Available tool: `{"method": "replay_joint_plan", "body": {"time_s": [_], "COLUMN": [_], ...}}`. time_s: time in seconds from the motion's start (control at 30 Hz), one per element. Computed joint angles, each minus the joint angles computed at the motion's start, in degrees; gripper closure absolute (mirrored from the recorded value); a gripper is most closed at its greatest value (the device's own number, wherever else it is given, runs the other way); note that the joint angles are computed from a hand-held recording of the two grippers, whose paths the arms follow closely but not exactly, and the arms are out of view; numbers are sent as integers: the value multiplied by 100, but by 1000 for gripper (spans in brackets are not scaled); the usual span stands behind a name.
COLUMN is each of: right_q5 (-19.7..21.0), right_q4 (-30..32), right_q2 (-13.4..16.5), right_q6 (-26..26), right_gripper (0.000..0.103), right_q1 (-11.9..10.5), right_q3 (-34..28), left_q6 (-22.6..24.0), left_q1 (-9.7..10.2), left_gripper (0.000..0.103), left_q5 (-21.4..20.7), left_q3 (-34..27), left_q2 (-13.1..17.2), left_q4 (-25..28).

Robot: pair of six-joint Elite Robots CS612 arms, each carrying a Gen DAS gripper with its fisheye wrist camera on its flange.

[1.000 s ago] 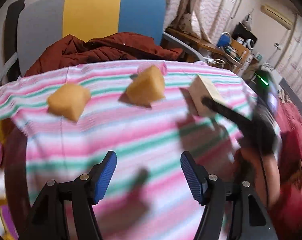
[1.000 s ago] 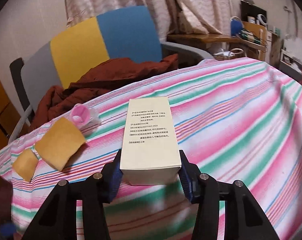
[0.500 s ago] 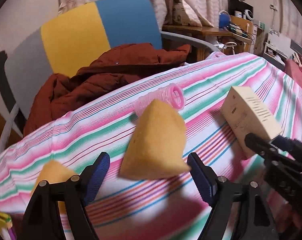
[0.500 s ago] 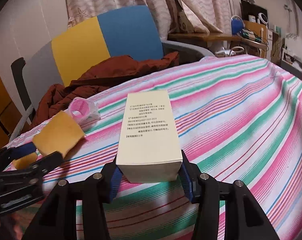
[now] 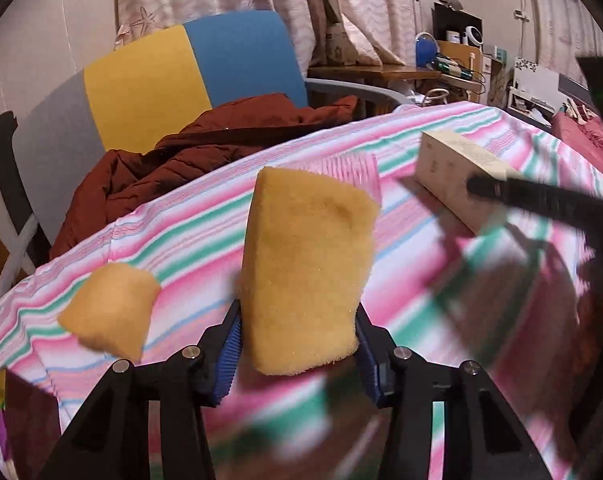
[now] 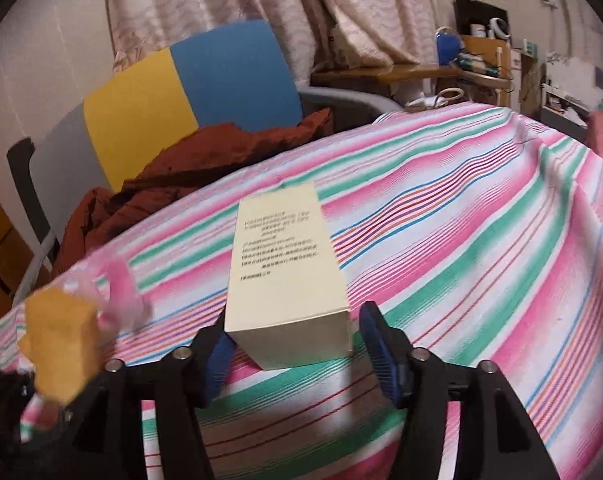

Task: Organize objects
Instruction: 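Set the cream box down and open the right tool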

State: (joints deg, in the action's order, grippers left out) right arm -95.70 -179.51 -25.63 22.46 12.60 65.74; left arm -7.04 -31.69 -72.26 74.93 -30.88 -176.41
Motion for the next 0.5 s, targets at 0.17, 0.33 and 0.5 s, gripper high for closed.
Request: {"method": "replay_joint_plan", "body": {"time_s": [0.17,0.33,0.5], "right_q5": [-698,430,1491], "right_q4": [-1320,-1379,-145], "right_q2": [-106,-240,-148], "right_q6": [-426,-884,-690], "right_gripper": [21,21,21], "right_q1": [167,157,75], "right_q3": [339,405,-73], "left_q6": [159,140,-157], "left_q1": [-90,-119,-105], "left_gripper": [53,53,53], "left_q5": [-51,-102,-185], "left_q3": [288,454,619], "left_q2": [-117,-192,-272], "left_q4": [-266,-360,-430]}}
